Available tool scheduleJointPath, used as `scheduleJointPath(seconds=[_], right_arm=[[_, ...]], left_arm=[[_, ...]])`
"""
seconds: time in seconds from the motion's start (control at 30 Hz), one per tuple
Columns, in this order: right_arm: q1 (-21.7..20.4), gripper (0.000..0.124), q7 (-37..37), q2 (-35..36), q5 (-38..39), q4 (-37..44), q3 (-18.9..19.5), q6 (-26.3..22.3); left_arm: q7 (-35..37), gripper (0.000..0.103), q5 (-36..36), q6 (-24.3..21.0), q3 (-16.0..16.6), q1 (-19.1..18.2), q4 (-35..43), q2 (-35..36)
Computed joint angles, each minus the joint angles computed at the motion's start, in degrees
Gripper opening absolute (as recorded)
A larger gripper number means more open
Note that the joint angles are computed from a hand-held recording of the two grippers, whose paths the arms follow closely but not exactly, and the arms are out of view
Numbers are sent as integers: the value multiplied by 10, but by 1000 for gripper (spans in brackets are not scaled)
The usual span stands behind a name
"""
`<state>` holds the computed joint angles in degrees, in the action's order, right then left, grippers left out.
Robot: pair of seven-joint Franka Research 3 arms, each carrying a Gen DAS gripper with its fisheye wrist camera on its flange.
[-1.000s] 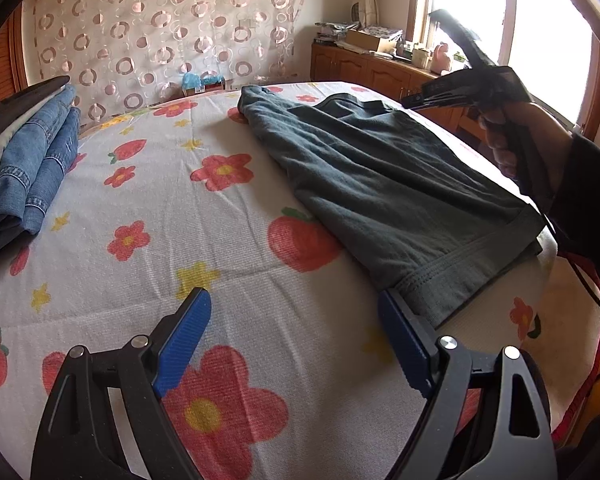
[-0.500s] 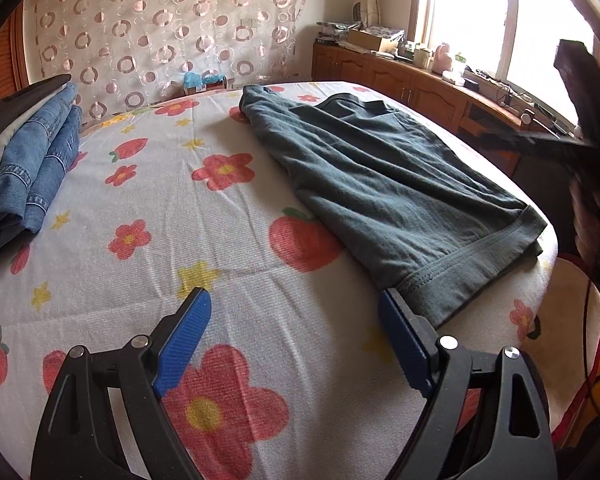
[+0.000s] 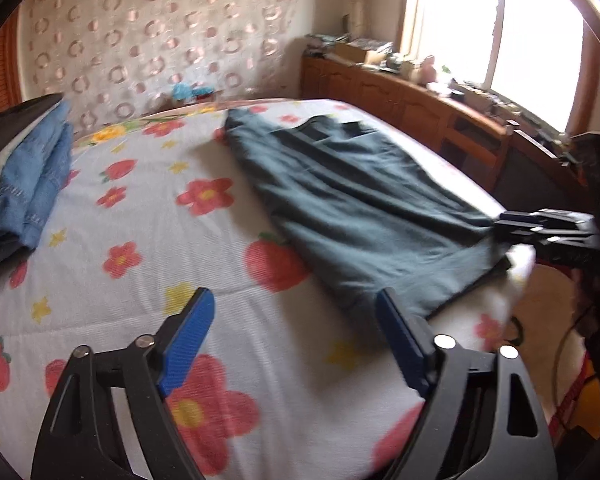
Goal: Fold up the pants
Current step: 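Grasp the folded shorts hem with the left gripper while the right gripper grasps it too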
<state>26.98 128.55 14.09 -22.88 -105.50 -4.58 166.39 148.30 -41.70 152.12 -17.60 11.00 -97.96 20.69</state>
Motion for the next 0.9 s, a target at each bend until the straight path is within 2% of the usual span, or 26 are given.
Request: scheduleJointPath(seconds=[0.1,0.2,0.23,0.27,0.33,0.4,0.5,0.63,0.83,0.9], right_arm=[[-3,38,-17,6,27,12,12,-3],[3,37,-13,1,27,7,11,-2],[2,32,-15,2,31,6,12,-1],[3,30,-17,2,32,6,12,-1],[16,17,3,0,7,5,-2,0],[9,12,-3,-2,13,1,5,7],[6,10,-11,-13,22,-12,11,27],[11,10,-14,-16,33,-21,12,31],[11,10,5,-21,42,-39,9,39],[20,10,23,-22,21,-36,-1,31]], left_arm=[[16,67,-14,-27,-6,6,-2,-7],[11,54,-7,-61,3,0,4,-6],[7,49,-4,-68,6,-3,4,-5],[4,48,0,-74,9,-6,6,-3],[1,44,2,-80,12,-9,5,-3],[-1,42,3,-87,13,-10,7,-2],[1,38,2,-99,14,-11,10,-2],[10,21,-4,-110,15,-10,15,1],[30,17,-21,-118,16,-5,8,-14],[37,17,-29,-120,19,-6,6,-19]])
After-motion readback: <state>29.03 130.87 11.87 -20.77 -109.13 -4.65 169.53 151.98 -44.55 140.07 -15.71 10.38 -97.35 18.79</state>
